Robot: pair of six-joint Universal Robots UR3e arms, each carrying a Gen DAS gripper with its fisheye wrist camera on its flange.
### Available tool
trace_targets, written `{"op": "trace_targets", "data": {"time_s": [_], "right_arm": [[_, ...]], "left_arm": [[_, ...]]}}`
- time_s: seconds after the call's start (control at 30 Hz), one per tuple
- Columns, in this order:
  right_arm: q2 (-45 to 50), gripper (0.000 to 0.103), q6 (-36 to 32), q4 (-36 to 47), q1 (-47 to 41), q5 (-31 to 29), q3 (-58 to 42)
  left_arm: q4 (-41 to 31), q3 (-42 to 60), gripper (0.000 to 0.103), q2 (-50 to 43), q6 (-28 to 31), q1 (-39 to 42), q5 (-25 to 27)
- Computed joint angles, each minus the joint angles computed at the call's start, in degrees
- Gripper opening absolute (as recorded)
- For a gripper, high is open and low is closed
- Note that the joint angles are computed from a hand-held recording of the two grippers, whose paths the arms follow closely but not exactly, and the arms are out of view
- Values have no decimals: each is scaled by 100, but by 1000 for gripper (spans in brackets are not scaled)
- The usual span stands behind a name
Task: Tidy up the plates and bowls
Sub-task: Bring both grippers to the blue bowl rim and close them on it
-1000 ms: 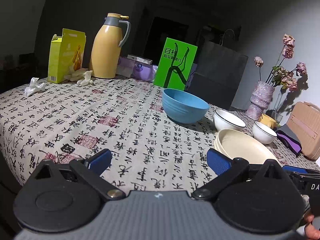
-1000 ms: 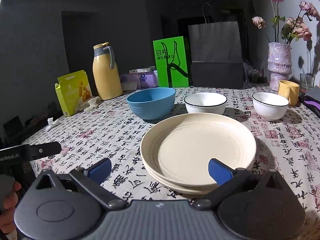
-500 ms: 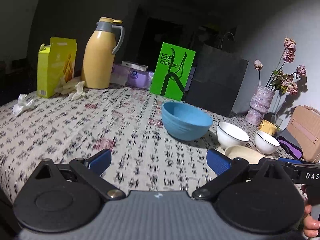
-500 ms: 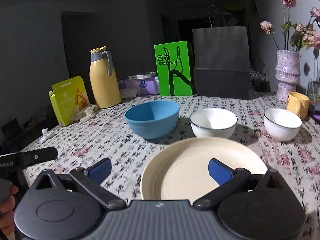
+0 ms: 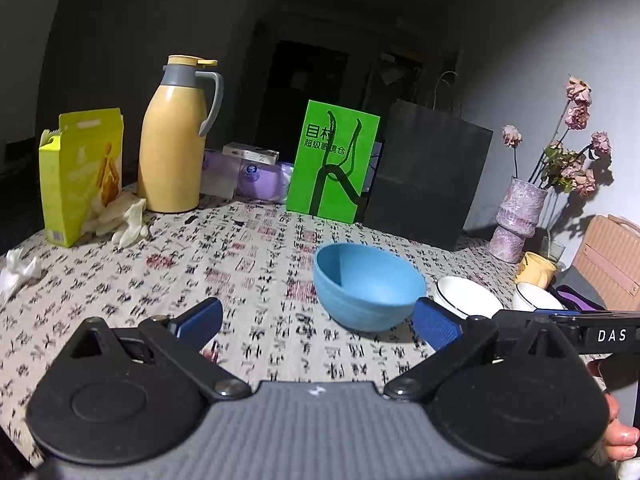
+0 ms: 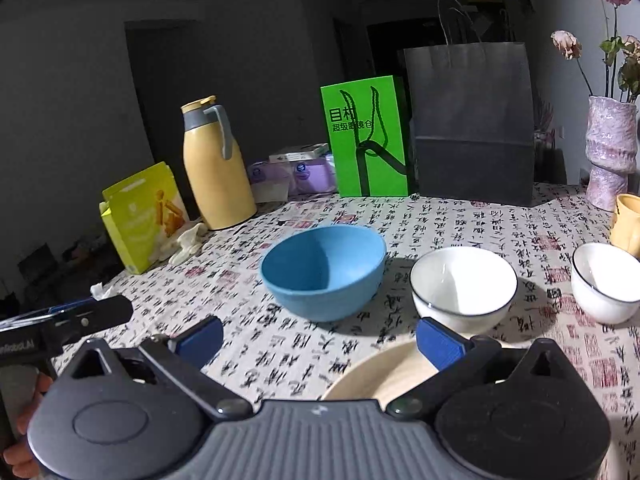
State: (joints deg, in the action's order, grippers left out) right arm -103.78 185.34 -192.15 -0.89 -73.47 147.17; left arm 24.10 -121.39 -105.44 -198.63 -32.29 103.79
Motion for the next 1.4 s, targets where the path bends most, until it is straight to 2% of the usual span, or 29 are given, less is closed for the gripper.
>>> {"op": "trace_targets", "data": {"time_s": [0.2, 0.4, 0.5, 0.73, 0.9, 1.03, 1.1, 1.17, 1.27, 1.33, 1.4], "right_arm": [[393, 101, -55, 693, -204, 274, -845], [1121, 101, -66, 886, -75, 79, -1689], [1540, 97, -54, 1032, -28, -51, -2165], [2271, 92, -16, 1410, 9, -249, -3158], [2740, 86, 43, 1707, 121, -473, -3833], [3149, 85, 115, 1872, 187, -672, -4340], [3329, 83, 116, 1997, 203, -754, -4560], [3507, 80, 121, 2132, 229, -828, -4771], [3726, 78, 104, 2254, 263, -922, -5000], [3853, 72, 77, 2334, 284, -978, -5144], [3958, 71, 43, 2393, 301, -1014, -5256]], "left_arm": [[-847, 819, 103, -106, 27, 176, -165], [-1524, 1774, 103, -496, 133, 244, -119], [-1908, 2272, 103, -726, 80, 313, -150], [-3304, 3687, 103, -1269, -445, 517, -258], [-4010, 4582, 103, -1733, -929, 678, -392], [-4254, 5144, 103, -2198, -1220, 742, -455], [-4255, 5385, 103, -2458, -1294, 716, -293], [-4083, 5467, 103, -2654, -1301, 723, -202], [-3660, 5390, 103, -2823, -1267, 805, -382], [-3330, 5338, 103, -2941, -1201, 854, -522], [-3102, 5430, 103, -3121, -1138, 832, -497]]}}
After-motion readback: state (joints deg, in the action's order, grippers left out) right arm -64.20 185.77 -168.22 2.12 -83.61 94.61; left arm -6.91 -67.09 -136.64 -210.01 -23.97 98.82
